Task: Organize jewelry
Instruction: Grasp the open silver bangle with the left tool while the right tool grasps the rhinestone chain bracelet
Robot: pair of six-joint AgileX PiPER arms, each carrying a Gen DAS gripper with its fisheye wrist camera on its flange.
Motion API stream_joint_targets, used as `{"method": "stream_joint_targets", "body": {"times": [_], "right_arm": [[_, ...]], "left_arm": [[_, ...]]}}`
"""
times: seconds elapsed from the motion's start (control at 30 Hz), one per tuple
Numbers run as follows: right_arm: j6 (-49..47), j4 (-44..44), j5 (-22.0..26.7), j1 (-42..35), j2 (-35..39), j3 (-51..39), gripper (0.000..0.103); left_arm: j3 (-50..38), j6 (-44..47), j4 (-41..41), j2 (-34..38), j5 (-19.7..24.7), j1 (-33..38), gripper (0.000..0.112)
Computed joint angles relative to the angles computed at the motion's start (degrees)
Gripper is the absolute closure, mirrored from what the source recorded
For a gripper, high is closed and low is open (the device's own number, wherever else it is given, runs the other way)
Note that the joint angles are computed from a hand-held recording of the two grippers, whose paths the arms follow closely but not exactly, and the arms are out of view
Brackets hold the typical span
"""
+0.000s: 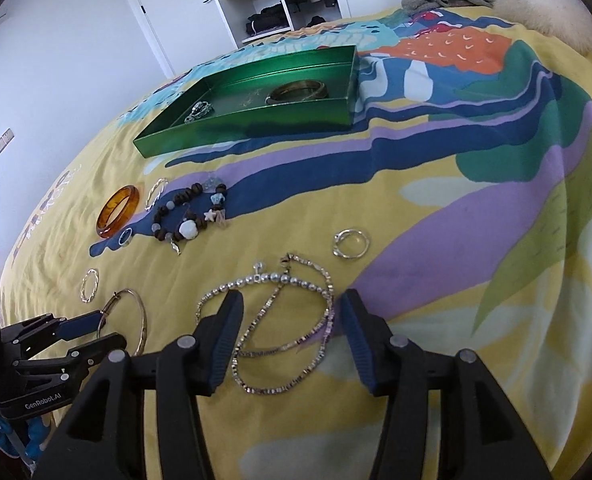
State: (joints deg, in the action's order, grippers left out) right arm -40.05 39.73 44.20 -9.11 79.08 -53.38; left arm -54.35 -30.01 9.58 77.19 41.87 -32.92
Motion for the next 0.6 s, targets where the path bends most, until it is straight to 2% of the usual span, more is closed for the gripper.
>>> {"method": "stream_joint_targets", "body": {"times": [0.17, 0.33, 0.43, 0.6], "right_arm": [[3.58, -5.59, -4.14, 4.34, 0.19, 0.63, 0.052], [7.06, -11.03, -6.20, 6.67, -0.30, 1.10, 0.053], [9.72, -13.91, -7.33, 7.30, -0.81, 1.65, 0.065], [8.07, -12.00, -6.22, 4.19, -1.26, 2.01, 0.086]], "left_arm": [[0.17, -0.91, 1.55, 0.25, -0.34, -0.68, 0.067], [0.91, -3.34, 4.97, 0.17, -0.71, -2.17, 0.067], [0.64, -3.62, 5.49, 0.45, -0.48, -2.41, 0.067], [0.34, -4.39, 6.50, 0.62, 0.13, -2.78, 0.071]]}}
